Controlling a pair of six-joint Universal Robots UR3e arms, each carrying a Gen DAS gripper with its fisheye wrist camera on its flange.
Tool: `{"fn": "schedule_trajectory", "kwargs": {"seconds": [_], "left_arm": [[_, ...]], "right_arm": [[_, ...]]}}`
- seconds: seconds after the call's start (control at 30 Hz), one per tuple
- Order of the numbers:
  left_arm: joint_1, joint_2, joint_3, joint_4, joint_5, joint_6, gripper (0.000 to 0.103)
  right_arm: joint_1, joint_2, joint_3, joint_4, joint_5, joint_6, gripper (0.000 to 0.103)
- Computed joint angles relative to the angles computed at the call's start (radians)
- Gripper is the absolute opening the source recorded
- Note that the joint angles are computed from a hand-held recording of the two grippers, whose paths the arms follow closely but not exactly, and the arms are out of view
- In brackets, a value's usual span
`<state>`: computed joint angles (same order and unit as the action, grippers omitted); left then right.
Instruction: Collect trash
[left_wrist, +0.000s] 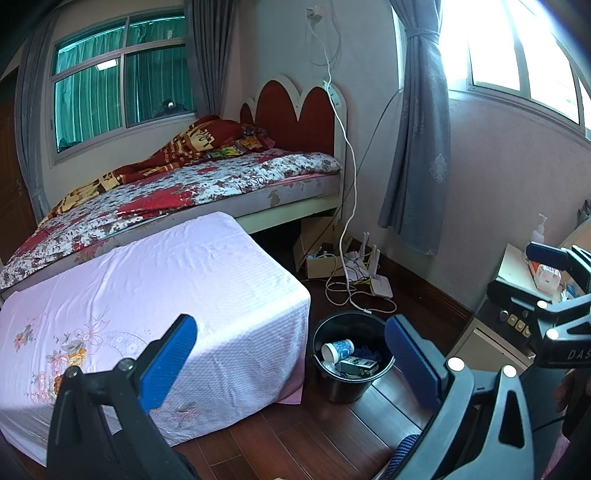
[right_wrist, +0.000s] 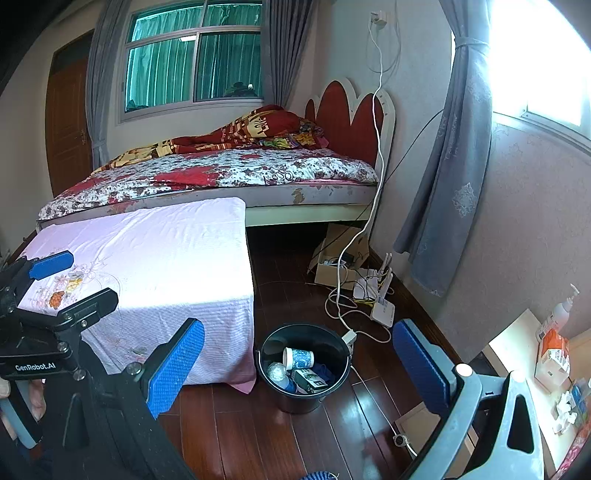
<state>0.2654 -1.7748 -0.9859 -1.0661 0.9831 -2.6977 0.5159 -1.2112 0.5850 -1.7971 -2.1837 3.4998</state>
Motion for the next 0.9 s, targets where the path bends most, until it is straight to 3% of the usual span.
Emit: {"fn": "schedule_trajectory", "kwargs": {"seconds": [0.9], "left_arm": [[0.017,-0.012,-0.005,0.044,-0.041,0.012,0.102]], "right_arm": [[-0.008,-0.006,0.01,-0.002,0.007,-0.007,0.103]]}}
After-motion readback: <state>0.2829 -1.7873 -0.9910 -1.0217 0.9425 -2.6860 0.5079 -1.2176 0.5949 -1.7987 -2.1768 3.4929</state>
